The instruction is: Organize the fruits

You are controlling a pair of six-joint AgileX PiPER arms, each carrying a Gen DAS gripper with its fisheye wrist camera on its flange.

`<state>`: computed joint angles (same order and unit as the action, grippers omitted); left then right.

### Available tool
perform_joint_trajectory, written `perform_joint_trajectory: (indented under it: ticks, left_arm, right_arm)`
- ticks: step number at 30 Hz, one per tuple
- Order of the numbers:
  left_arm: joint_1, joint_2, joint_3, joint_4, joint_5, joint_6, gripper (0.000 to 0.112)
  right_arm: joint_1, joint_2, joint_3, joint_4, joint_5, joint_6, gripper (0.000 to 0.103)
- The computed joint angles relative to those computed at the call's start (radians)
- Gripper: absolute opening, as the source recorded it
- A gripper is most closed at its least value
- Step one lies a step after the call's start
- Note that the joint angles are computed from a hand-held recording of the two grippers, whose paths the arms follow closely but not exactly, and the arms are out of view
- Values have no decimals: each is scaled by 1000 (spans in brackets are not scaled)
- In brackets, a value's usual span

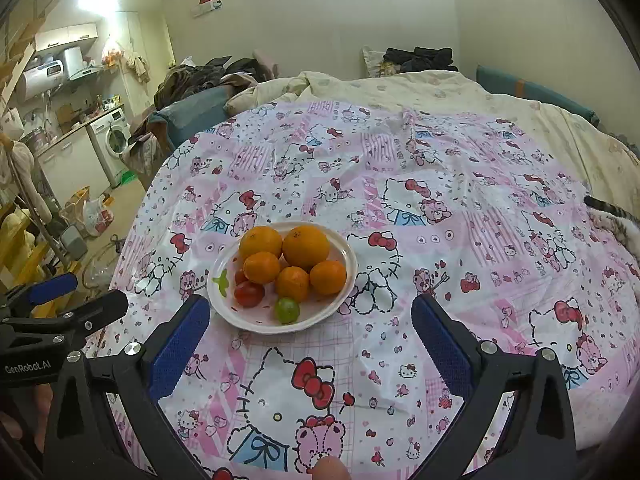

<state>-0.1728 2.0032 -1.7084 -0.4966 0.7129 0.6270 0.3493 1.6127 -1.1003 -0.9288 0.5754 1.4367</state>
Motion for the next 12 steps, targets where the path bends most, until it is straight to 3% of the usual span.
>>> perform_joint_trajectory:
  ticks: [12]
  left_arm:
    - [2, 10, -6, 14, 7, -17, 102]
  right_arm:
    - [2, -2, 2, 5, 1, 6, 103]
